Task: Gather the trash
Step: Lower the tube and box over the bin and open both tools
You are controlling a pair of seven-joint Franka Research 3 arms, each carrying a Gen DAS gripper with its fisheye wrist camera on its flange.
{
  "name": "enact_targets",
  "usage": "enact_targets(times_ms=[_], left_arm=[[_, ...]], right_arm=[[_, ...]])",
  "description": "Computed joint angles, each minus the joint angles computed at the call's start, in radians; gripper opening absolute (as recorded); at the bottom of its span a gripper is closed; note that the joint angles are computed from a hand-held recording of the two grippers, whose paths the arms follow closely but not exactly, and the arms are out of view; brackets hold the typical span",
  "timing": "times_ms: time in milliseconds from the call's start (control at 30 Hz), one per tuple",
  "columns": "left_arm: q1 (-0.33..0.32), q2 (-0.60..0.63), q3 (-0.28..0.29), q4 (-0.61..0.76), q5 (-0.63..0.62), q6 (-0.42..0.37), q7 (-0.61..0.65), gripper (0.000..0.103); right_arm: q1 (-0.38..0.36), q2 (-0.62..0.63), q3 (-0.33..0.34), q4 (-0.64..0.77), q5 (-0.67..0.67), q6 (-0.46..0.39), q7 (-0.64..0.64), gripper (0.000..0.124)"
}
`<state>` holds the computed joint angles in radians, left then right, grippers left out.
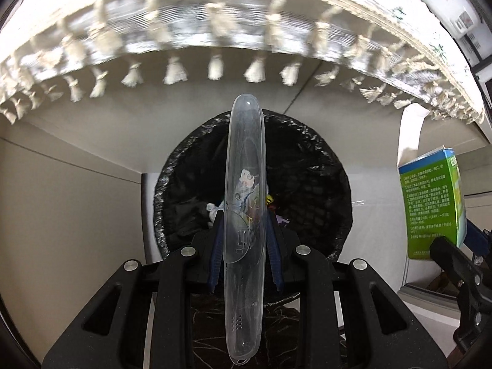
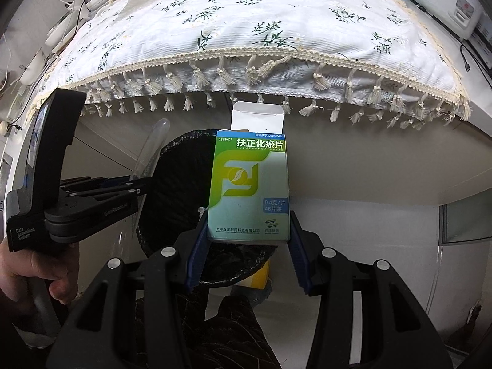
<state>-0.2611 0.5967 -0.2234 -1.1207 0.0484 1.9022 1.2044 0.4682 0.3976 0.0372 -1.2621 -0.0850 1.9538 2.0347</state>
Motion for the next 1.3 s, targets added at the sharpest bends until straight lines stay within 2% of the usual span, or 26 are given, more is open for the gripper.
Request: enact_targets(times_ms=[133,233,300,400,467,567,733,1033,1133,1233,1300], left_arm=[[0.0,-0.011,-0.001,-0.011,-0.001,0.024,-0.002,0.028],[0.007,-0.04,0.009,-0.035,0.014,0.036,-0.005,0.049],[0.018,-0.064,0.012,-0.064,0.015,0.05,-0.01,0.052],[0.036,-0.107,0.016,-0.119,0.017,0.073,-0.017,0.064],[0.043,-0.125,0.024,-0.137,0.028,0.082,-0.032,0.08],[0.064,-0.157,0.03,-0.17,0.031,0.103,-0.044,0.09],[0.086,-0.178,0.036,-0.187,0.037,0.109,-0.056,0.097],[0.111,-0.197,0.038,-0.204,0.032,0.099,-0.054,0.097],[0.116,-0.197,0.037,-0.207,0.028,0.096,-0.047,0.097],[0.122,-0.199,0.033,-0.207,0.015,0.093,-0.036,0.097],[0.122,-0.199,0.03,-0.205,0.01,0.097,-0.027,0.097]], right_arm=[[-0.004,-0.003,0.001,-0.006,0.005,0.001,-0.003,0.045],[-0.005,0.013,0.003,0.011,0.014,-0.002,-0.006,0.046],[-0.003,0.034,0.003,0.037,0.02,-0.01,-0.01,0.046],[0.0,0.066,0.006,0.076,0.033,-0.021,-0.025,0.046],[0.004,0.091,0.007,0.109,0.041,-0.031,-0.037,0.046],[0.014,0.145,0.004,0.187,0.051,-0.062,-0.048,0.046],[0.031,0.241,-0.004,0.331,0.063,-0.115,-0.069,0.046],[0.064,0.44,-0.023,0.662,0.079,-0.241,-0.097,0.046],[0.066,0.416,-0.031,0.625,0.085,-0.224,-0.094,0.049],[0.068,0.388,-0.039,0.587,0.078,-0.207,-0.079,0.059],[0.068,0.361,-0.04,0.551,0.074,-0.185,-0.067,0.07]])
